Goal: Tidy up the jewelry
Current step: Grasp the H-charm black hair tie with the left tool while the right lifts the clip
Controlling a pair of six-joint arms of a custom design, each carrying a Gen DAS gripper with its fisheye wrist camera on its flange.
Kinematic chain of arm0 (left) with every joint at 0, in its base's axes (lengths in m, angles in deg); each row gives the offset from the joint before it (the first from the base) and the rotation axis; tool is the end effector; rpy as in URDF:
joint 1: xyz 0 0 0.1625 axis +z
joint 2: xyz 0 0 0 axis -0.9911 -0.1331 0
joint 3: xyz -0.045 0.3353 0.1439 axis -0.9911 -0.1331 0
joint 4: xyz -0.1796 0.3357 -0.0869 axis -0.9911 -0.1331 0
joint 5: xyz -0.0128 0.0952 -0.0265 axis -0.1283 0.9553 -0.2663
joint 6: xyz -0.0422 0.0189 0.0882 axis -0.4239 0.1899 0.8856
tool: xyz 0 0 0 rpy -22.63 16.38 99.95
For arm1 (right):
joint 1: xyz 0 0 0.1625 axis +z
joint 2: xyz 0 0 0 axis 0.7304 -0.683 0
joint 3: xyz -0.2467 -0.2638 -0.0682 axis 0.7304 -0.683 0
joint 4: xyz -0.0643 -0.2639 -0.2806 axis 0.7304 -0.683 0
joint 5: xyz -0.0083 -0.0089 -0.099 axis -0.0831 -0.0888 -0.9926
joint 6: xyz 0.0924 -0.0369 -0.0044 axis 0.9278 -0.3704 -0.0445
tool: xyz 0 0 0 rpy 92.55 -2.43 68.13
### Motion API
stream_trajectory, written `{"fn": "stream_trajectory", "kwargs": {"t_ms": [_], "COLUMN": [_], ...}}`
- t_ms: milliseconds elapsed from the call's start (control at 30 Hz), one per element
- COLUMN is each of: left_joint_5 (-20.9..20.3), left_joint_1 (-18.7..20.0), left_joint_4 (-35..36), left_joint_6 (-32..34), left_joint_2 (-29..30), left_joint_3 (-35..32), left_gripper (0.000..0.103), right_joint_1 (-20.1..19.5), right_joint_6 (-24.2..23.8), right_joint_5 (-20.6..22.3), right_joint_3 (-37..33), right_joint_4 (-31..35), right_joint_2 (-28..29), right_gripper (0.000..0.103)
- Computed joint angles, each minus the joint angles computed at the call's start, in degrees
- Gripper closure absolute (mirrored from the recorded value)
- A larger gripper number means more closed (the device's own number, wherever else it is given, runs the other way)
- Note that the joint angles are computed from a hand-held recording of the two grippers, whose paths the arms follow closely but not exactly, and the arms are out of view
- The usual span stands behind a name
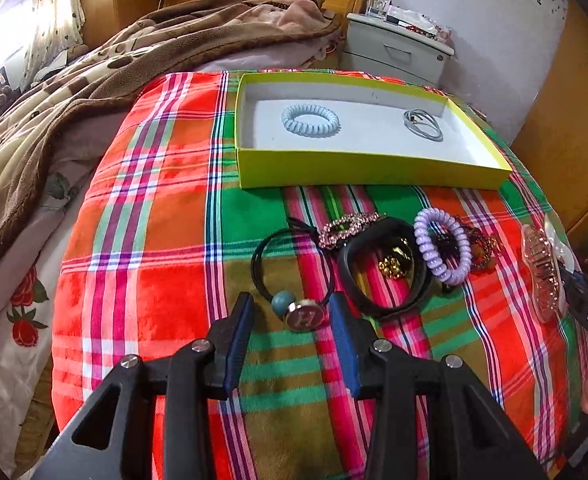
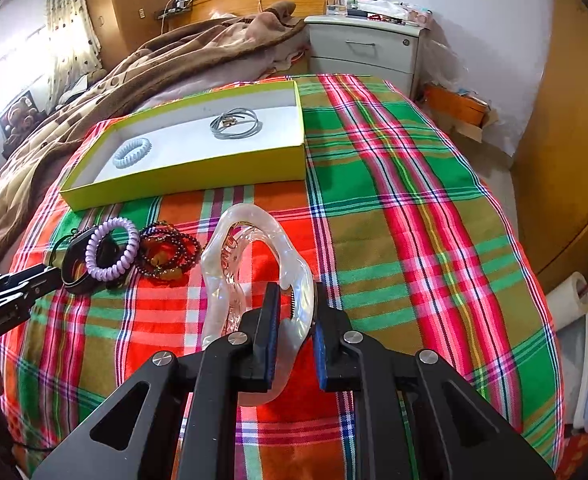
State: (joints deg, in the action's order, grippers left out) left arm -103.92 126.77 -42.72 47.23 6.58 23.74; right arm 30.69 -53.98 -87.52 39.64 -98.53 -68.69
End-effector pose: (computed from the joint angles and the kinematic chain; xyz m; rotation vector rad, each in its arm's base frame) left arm -0.3603 -0.6508 -0.0537 0.1365 2.3248 -0.7430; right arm -0.0463 -0.6810 0.3467 0.5182 -2.3558 0.6715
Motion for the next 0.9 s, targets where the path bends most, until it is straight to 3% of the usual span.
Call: {"fn": "stream_trajectory", "kwargs": {"t_ms": [333,467,900], "left_joint_5": [1.9,2.8,4.6], "left_joint_1": [-0.4,-0.4,-1.0], "left_joint_4": [-1.1,0.4,-1.6], "left_joint_6": [0.9,-0.3,-1.0], "left_joint_2": [0.6,0.4,-1.7], "left_joint_3": [0.3,0.2,3.5], "left_gripper": [0.063,0.076,0.077], "right_joint_1": [0.0,0.0,0.4], "right_joint_6": [-0.1,-0.1,0.0], "right_joint_5": [-0.2,-0.2,-0.3], "right_joint_3": [0.0,0.0,1.0], "right_joint_4": [-0.4,-0.4,-1.7], "right_joint_2": [0.1,0.1,-0.5], "right_gripper": [0.088,0.088,0.088]}}
